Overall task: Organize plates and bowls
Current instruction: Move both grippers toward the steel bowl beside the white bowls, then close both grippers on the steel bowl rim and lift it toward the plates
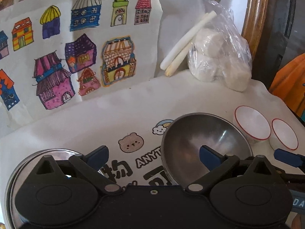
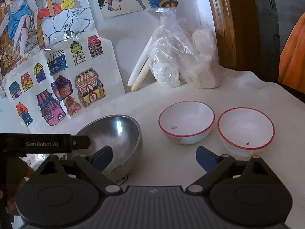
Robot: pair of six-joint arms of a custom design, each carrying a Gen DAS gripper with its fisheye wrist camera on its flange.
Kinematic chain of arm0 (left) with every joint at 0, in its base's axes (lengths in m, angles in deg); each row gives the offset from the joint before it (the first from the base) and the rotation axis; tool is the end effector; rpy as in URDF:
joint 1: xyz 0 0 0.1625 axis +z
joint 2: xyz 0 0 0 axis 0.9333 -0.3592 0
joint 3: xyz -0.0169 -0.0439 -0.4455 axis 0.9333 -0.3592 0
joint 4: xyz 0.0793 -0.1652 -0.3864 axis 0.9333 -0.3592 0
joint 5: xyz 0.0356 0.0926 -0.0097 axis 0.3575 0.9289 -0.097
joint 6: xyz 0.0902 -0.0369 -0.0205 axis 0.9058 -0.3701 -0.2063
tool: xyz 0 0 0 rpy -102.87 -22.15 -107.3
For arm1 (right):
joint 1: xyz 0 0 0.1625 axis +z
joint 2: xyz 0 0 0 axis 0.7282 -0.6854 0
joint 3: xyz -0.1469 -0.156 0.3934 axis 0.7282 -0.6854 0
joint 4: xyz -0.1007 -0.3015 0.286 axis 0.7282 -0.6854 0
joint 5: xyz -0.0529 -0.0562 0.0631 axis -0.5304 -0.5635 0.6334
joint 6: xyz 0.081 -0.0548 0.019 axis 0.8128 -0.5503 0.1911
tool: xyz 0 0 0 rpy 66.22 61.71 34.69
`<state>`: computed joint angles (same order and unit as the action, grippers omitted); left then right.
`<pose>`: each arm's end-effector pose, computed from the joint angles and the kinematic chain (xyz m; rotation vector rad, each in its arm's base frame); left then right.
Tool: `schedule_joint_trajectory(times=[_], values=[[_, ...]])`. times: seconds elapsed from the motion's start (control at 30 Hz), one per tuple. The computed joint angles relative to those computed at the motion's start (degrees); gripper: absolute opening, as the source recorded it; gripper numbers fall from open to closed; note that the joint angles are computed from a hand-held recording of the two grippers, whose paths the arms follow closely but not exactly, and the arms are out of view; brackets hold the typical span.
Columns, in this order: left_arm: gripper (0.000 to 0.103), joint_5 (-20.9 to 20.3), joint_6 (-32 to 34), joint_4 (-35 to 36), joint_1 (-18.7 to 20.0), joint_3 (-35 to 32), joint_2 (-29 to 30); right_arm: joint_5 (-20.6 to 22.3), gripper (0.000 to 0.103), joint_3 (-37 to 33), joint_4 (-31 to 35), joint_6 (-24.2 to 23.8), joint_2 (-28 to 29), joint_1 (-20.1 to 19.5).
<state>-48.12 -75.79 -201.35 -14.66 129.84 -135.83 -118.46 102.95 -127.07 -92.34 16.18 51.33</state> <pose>-0.1519 -0.5775 0.1484 0.3131 2.2434 -0.9995 0.1868 -0.5425 0.0969 0.6199 -2.5069 1.0643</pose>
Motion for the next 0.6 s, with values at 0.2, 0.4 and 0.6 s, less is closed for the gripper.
schedule_joint_trajectory(times=[0.2, 0.4, 0.6], values=[[0.081, -1.9, -0.4, -0.1, 0.5, 0.4, 0.0, -0.6, 0.087, -0.7, 0.6, 1.8, 0.5, 0.1], [0.043, -5.8, -2.8, 0.7, 1.6, 0.7, -0.6, -0.1, 0.078, -0.8, 1.8, 5.0, 0.6, -0.1], [0.032, -7.7, -5.4, 0.6, 2.6, 0.9, -0.8, 1.4, 0.069, -0.5, 2.3, 7.5, 0.5, -0.5]])
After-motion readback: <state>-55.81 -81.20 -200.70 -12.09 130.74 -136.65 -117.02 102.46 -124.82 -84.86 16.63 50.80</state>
